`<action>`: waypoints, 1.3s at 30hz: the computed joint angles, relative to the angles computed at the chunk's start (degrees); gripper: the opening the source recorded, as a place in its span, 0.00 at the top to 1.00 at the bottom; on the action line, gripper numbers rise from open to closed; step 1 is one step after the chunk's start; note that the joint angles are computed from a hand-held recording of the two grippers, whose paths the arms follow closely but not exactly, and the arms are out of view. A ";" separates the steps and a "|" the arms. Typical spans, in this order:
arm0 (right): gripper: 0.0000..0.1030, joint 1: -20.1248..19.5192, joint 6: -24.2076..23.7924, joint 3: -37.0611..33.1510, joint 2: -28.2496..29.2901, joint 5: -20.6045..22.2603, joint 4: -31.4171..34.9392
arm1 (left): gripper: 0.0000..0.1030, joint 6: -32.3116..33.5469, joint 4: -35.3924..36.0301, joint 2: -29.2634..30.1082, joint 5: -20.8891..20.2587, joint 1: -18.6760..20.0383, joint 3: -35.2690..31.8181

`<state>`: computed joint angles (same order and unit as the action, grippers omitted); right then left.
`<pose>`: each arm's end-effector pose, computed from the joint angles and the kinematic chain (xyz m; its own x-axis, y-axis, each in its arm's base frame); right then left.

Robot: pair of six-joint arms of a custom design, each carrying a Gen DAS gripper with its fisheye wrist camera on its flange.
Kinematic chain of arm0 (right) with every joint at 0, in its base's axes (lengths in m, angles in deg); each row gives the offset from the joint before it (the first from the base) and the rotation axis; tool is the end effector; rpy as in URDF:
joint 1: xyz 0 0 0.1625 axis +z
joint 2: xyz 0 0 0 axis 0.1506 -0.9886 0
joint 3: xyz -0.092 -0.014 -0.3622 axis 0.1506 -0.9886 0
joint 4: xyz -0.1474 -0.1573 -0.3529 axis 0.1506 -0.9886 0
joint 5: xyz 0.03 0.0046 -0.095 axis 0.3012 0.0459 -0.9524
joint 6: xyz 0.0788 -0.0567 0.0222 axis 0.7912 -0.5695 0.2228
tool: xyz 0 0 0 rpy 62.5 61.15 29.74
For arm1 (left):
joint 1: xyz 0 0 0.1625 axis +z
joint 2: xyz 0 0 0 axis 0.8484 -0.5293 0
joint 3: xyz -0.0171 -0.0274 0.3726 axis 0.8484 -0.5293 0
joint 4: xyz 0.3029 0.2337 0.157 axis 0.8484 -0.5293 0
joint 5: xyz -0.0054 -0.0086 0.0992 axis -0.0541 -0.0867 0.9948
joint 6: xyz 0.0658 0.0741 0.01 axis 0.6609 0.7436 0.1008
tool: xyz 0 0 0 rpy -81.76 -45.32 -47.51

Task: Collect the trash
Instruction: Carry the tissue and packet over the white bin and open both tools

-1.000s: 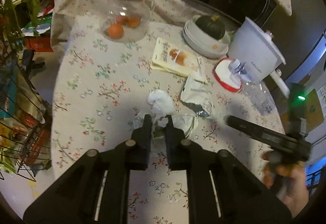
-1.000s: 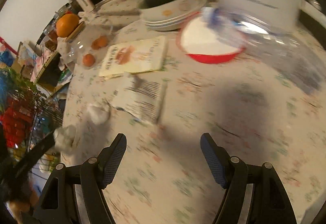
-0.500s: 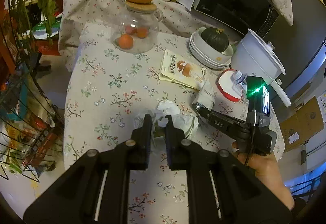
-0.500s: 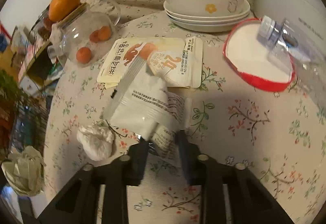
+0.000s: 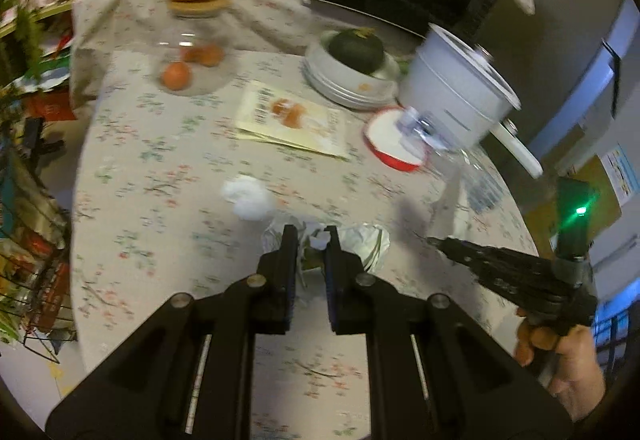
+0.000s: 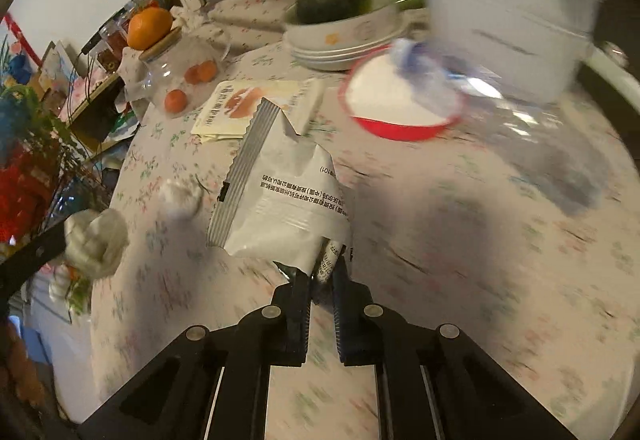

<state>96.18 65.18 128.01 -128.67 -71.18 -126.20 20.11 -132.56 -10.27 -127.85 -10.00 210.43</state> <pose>0.2168 -0.4816 0.0603 -0.8286 -0.2506 0.5006 -0.4090 0.8816 -0.2357 -0.0944 -0.4050 0.2220 -0.8915 -0.0050 -0.4530 0.2719 0.7940 -0.5438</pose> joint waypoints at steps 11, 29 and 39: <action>0.90 -5.09 0.70 14.23 -20.60 -1.11 1.68 | 0.86 0.01 -4.84 9.30 -8.09 -6.14 -0.20; 0.89 -29.00 -6.01 31.18 -58.96 2.74 16.58 | 0.86 6.28 -15.51 37.51 -21.17 -18.53 -7.86; 0.76 -42.33 -10.31 33.53 -70.92 7.88 23.78 | 0.85 9.27 -18.33 49.44 -24.04 -21.55 -13.20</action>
